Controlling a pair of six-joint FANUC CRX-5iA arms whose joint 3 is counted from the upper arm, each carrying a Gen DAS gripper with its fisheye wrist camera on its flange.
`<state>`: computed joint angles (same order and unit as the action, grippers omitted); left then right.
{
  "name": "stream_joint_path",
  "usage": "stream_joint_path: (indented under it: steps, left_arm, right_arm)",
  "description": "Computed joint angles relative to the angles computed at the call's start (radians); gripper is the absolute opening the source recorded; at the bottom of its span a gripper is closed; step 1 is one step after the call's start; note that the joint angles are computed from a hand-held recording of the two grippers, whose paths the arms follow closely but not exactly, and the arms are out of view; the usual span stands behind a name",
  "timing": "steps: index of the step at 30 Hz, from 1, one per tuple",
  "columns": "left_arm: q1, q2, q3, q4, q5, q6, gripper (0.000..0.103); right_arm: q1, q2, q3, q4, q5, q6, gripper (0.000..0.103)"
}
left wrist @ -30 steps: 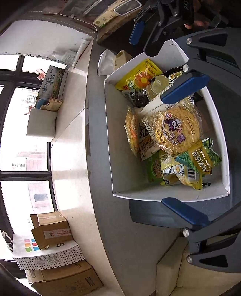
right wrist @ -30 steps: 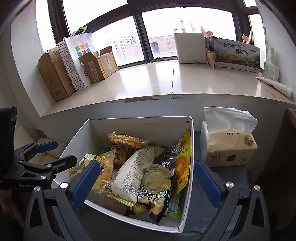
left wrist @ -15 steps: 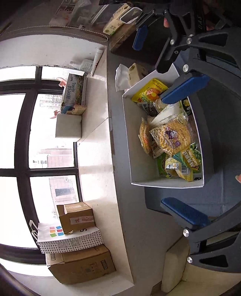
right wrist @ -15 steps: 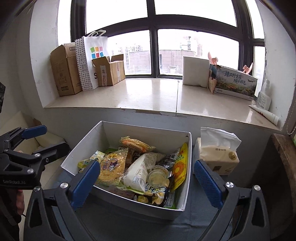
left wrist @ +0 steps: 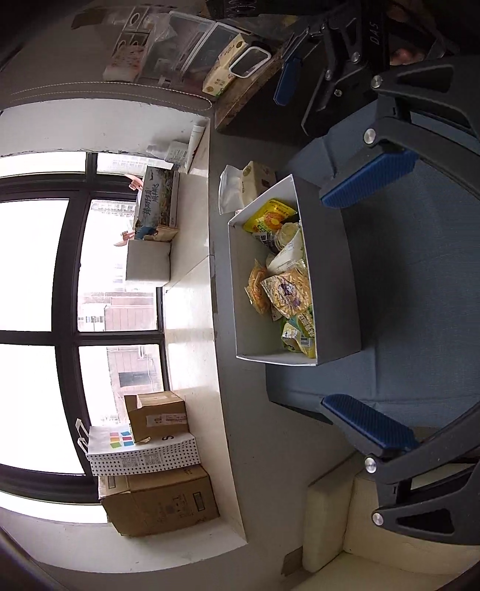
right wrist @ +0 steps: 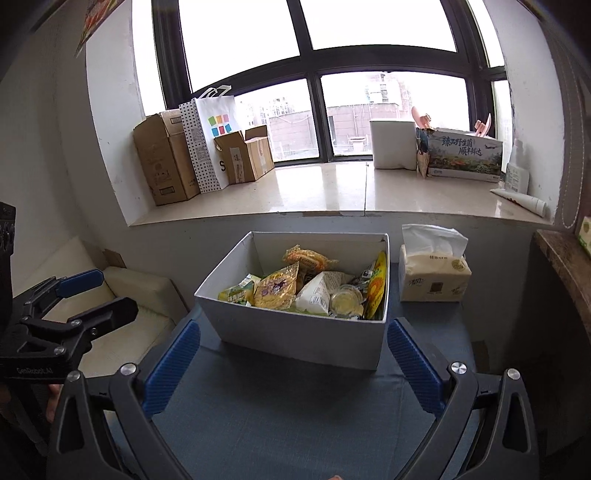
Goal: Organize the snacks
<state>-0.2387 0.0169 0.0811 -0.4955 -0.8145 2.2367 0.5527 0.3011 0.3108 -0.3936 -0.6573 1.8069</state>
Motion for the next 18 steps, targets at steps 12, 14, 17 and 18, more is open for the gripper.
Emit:
stream_joint_path:
  steps: [12,14,17,18]
  left_arm:
    - [-0.021,-0.081,-0.105,0.054,-0.014,0.036,0.103]
    - [-0.025,-0.081,-0.104,0.053,-0.011,0.032,0.103]
    - [-0.031,-0.075,-0.097,0.048,-0.016,0.026,0.103]
    - [-0.027,-0.075,-0.099,0.056,-0.012,0.021,0.103]
  right_arm:
    - [0.025,-0.141,-0.199,0.043,0.044,-0.04,0.103]
    - [0.034,-0.147,-0.212,0.077,0.063,-0.058,0.103]
    - [0.036,-0.148,-0.212,0.089,0.066,-0.071,0.103]
    - [0.035,-0.149,-0.212,0.089,0.066,-0.071,0.103]
